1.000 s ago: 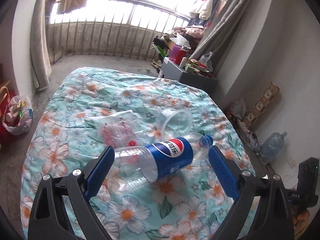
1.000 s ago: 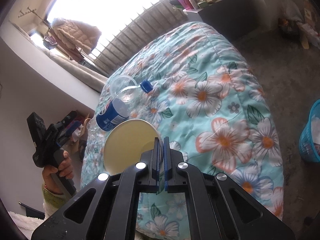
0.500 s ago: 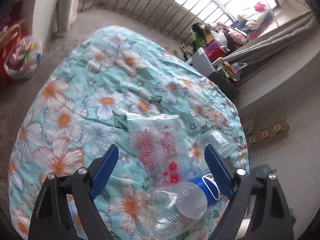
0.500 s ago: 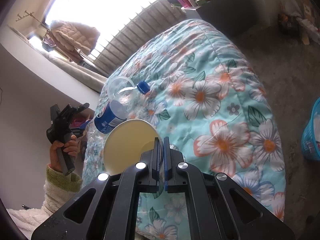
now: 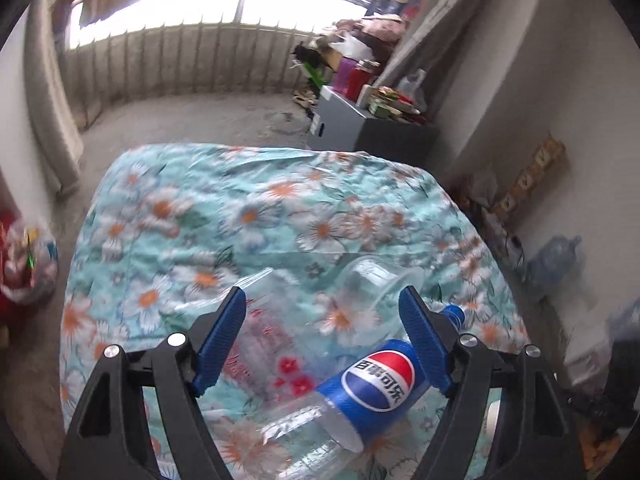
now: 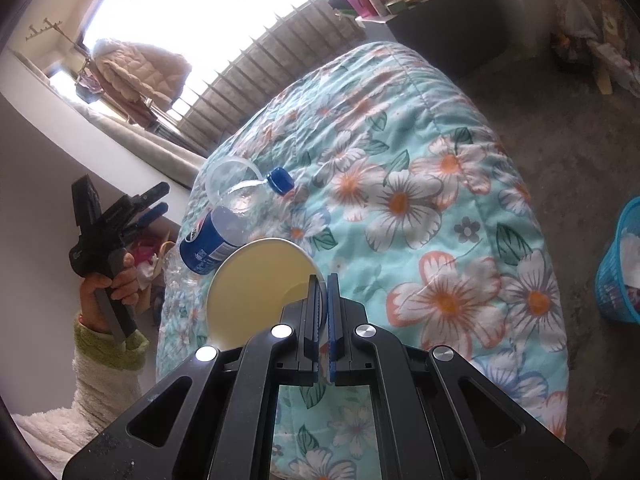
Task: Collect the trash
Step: 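Grasp the clear plastic cup rim with the left tool and lift it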
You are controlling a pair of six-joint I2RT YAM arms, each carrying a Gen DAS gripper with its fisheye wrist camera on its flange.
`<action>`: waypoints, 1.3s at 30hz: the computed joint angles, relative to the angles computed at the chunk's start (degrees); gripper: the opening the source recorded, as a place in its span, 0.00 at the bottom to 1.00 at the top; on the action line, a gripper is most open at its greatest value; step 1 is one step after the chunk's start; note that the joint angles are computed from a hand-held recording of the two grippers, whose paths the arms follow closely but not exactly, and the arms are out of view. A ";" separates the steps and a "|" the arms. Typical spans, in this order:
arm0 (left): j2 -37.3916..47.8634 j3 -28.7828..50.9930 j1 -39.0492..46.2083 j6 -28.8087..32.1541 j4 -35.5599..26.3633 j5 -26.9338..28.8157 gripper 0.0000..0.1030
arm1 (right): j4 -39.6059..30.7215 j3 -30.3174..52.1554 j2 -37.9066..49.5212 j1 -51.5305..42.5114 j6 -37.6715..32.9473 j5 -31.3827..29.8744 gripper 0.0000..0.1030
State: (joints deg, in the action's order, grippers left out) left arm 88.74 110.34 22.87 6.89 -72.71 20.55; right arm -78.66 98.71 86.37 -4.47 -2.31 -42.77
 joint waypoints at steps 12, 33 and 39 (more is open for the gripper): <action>8.15 -0.07 -12.73 1.19 3.10 -16.91 0.32 | -1.22 0.06 -0.76 -0.72 -1.34 -0.47 0.02; -9.35 -7.34 -13.28 -3.04 16.55 -20.99 0.05 | -1.19 0.94 -1.70 -1.21 -1.20 -0.97 0.02; -15.18 -8.38 -14.87 -4.64 14.53 -19.01 0.05 | -1.10 1.60 -2.68 -1.83 -0.98 -1.33 0.02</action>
State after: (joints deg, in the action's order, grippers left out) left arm 73.56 101.97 8.00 2.25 -58.18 1.53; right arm -79.76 100.32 83.69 -6.30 -3.29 -44.09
